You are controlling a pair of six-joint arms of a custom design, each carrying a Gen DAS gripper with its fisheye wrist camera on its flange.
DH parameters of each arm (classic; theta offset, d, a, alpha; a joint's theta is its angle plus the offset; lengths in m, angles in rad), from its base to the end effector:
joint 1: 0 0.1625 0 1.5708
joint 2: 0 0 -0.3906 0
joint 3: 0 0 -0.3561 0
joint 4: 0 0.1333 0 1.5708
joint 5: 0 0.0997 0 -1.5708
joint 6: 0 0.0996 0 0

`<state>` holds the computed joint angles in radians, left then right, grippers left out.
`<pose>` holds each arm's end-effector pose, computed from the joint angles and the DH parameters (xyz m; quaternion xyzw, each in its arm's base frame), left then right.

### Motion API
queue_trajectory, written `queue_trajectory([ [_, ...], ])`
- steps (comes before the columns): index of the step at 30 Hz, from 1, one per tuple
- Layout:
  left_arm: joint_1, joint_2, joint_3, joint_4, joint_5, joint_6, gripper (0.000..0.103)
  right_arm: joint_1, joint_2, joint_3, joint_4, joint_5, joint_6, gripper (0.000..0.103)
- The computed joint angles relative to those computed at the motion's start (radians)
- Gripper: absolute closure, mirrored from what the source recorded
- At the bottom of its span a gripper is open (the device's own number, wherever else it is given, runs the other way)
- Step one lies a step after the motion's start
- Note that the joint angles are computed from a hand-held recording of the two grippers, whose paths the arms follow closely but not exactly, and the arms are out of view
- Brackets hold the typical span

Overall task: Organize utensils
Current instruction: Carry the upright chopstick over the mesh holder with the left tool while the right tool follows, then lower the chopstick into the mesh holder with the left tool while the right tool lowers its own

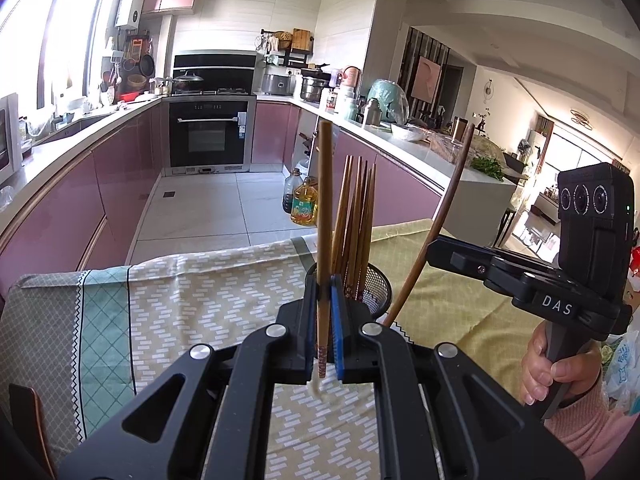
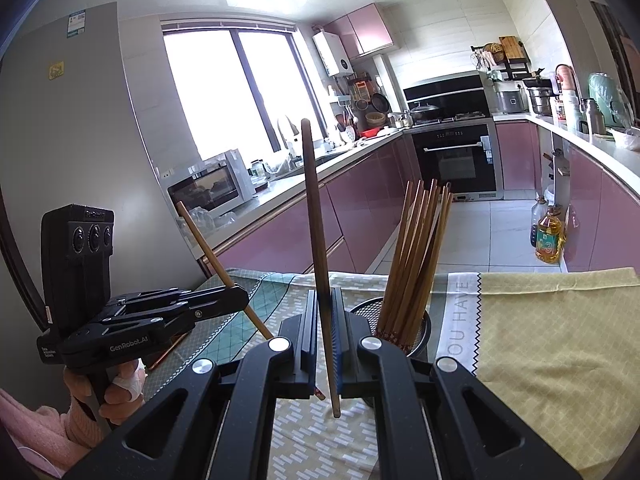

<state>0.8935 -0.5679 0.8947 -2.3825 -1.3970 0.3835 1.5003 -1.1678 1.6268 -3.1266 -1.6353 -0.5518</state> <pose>-0.3844 -0.7181 0.2180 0.4713 0.8448 -0.2489 0.0483 0.0839 -0.6138 0.4074 0.1870 -0.8323 0.4876 0.1857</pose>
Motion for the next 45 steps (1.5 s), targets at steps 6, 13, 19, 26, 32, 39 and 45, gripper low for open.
queue_trajectory([
  [6,-0.006,0.005,-0.02,-0.011,-0.007,0.007,0.095,0.007,-0.004,-0.009,0.0,0.005,-0.006,0.097],
  [13,-0.017,0.005,-0.03,-0.03,-0.014,0.019,0.095,0.015,0.0,-0.033,0.006,0.014,-0.01,0.097],
  [19,-0.026,0.004,-0.037,-0.044,-0.015,0.023,0.095,0.018,0.005,-0.053,0.012,0.022,-0.013,0.097],
  [26,-0.031,0.024,-0.088,-0.039,-0.025,0.029,0.095,0.023,0.012,-0.079,0.022,0.029,-0.011,0.097],
  [32,-0.036,0.04,-0.126,-0.02,-0.037,0.023,0.095,0.024,0.018,-0.105,0.031,0.035,-0.01,0.097],
  [39,-0.041,0.058,-0.155,-0.011,-0.048,0.029,0.095,0.027,0.029,-0.131,0.033,0.03,-0.01,0.097],
  [45,-0.041,0.083,-0.199,0.014,-0.047,0.028,0.095,0.026,0.037,-0.15,0.031,0.027,0.003,0.097],
])
